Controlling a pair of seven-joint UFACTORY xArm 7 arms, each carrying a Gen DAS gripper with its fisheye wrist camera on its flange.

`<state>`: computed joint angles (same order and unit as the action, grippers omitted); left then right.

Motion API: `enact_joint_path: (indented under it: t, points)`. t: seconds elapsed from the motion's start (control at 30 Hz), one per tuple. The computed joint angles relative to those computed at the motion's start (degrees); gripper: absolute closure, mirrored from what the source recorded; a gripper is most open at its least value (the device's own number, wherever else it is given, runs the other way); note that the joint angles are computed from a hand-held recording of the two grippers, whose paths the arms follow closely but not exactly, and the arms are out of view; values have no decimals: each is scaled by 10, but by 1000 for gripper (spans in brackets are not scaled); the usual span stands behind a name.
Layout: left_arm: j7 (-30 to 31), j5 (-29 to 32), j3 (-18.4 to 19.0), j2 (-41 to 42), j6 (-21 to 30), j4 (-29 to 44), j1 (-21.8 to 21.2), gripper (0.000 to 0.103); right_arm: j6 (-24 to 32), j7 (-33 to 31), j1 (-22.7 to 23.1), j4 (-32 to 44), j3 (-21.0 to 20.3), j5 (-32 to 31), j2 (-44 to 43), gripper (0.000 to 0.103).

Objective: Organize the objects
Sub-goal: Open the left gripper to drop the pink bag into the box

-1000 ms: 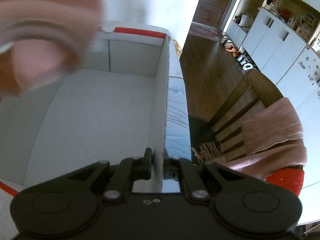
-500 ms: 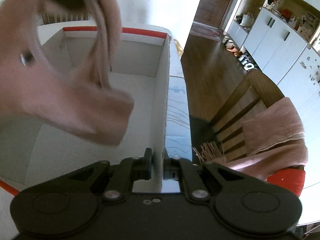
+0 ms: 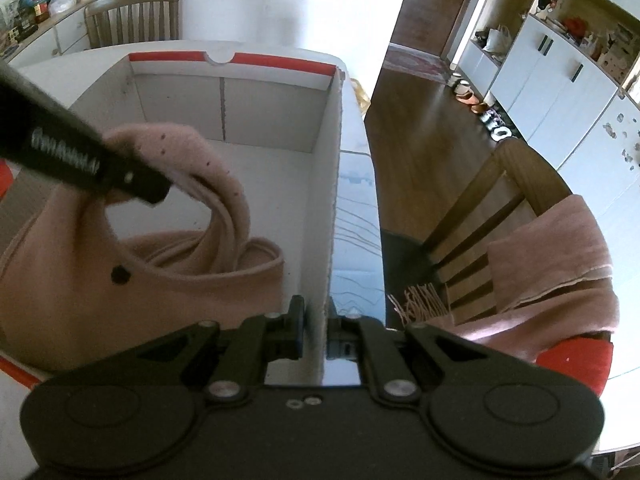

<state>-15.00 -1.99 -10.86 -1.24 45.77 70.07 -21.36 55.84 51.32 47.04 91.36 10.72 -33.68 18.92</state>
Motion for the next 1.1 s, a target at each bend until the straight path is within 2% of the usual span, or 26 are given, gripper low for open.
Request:
enact_joint_path:
  t: [0.1,0.2,0.23,0.27,0.33,0.73,0.93,1.1]
  points:
    - [1,2,-1,-6,-1,-10,-1,91,-2,1,0,-2,0,0,0,97]
    - [1,-6,0,-16,-1,-22,0,80,-4,-1,-1,-4,0,0,-1,97]
    - [5,-13,1,-21,-2,-27,0,69,-4,-2,-1,-3,0,0,0,97]
    - [3,-12,1,-26,-4,-33,1,50,-4,-3,-1,-3,0,0,0,97]
    - [-9,-2,-2,-42,-14,-47,1,28,-1,-6,0,1,1,1,1,97]
    - [-23,15,-8,-183,-43,-131,11,28,14,-16,3,17,-1,8,9,96]
    - [-16,8,-3,-276,-43,-189,16,28,20,-20,4,23,-2,14,12,96]
    - [-2,-3,10,-365,-23,-238,23,28,45,-21,12,48,-5,15,25,96]
